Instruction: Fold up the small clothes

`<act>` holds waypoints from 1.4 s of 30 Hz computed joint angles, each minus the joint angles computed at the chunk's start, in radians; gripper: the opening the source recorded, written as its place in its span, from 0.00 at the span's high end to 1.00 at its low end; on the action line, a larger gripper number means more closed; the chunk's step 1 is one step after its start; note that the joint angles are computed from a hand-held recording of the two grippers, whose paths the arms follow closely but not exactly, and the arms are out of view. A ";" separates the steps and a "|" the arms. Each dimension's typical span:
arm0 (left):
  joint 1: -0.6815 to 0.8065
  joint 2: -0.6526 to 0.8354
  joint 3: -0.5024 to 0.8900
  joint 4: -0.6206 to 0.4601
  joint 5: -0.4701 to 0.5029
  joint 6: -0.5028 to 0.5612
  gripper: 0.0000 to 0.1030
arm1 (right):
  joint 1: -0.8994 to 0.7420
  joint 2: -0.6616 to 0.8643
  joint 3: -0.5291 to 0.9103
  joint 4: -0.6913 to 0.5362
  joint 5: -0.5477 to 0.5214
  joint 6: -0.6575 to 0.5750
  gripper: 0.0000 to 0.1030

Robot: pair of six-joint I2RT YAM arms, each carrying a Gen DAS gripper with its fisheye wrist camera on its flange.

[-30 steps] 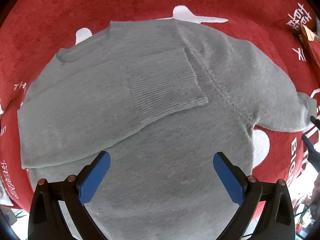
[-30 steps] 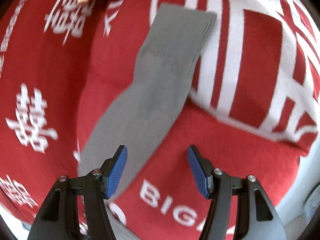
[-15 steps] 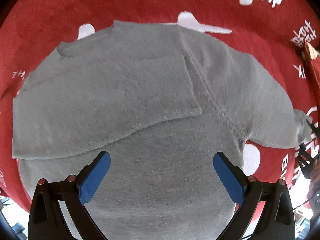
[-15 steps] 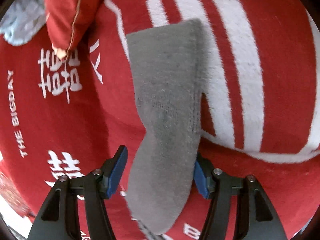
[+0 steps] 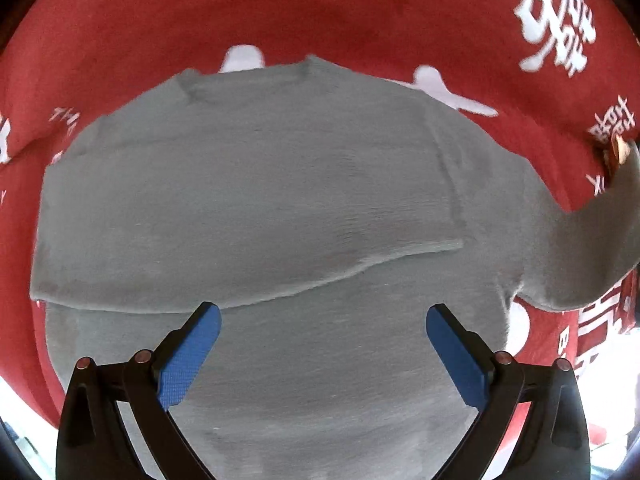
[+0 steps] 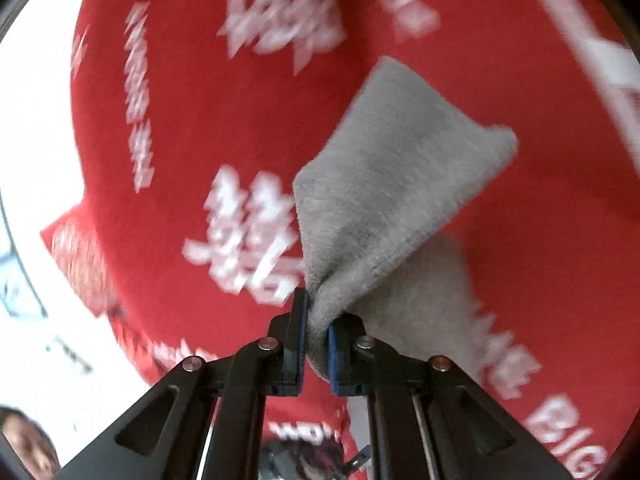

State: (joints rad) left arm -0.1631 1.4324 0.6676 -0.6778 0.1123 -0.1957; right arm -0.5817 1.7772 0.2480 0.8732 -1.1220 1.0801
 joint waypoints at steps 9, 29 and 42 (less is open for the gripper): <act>0.544 -0.099 -0.008 -0.028 0.065 0.390 0.00 | 0.788 0.014 0.307 -0.094 0.321 0.049 0.91; 1.028 0.234 0.221 -0.139 0.327 0.692 0.00 | 1.272 0.444 0.991 -0.778 0.679 -0.138 0.79; 0.863 0.410 0.211 -0.087 0.387 0.617 0.00 | 1.379 0.383 0.886 -0.837 0.598 -0.173 0.48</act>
